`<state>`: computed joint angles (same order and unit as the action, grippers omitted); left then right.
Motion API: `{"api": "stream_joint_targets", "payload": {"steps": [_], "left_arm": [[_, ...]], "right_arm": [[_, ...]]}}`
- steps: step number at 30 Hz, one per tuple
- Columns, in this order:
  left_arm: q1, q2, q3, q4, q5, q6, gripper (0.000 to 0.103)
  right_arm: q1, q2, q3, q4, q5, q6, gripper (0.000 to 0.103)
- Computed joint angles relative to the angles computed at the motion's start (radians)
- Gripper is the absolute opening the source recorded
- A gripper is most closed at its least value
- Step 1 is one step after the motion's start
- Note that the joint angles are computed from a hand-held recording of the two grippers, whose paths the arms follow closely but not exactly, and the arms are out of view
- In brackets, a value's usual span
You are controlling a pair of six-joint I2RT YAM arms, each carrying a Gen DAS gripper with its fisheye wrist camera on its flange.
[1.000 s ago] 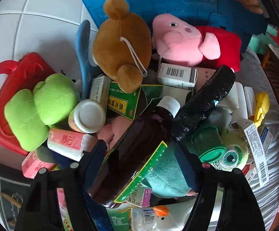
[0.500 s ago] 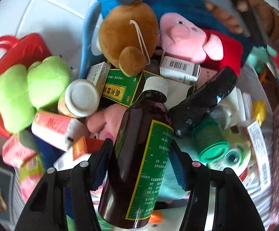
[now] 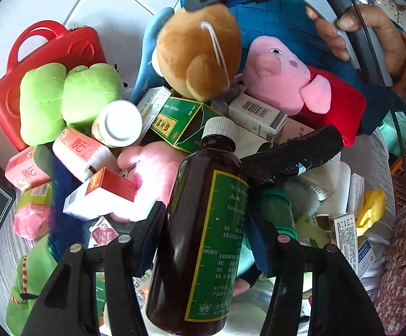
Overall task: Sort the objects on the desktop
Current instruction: 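Grasp brown medicine bottle with left gripper while right grasps brown teddy bear, then lift the bottle and teddy bear with both grippers over the blue bin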
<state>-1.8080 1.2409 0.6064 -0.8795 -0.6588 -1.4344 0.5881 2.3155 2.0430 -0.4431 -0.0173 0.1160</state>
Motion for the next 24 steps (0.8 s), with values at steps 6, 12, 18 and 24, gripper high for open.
{"api": "stream_joint_targets", "payload": {"steps": [6, 12, 18, 24], "left_arm": [[0.025, -0.020, -0.026, 0.033, 0.009, 0.020, 0.056], [-0.011, -0.011, -0.025, 0.009, -0.007, -0.055, 0.055], [-0.078, 0.004, 0.035, -0.146, -0.043, -0.214, 0.055], [-0.155, 0.078, 0.196, -0.419, -0.062, -0.402, 0.055]], "right_arm": [[0.000, -0.010, -0.140, 0.221, 0.016, -0.077, 0.059], [-0.008, 0.066, 0.003, 0.151, -0.039, -0.037, 0.041], [0.021, -0.018, -0.005, 0.066, -0.018, -0.065, 0.029], [0.028, -0.200, -0.170, 0.108, -0.065, -0.039, 0.026]]}}
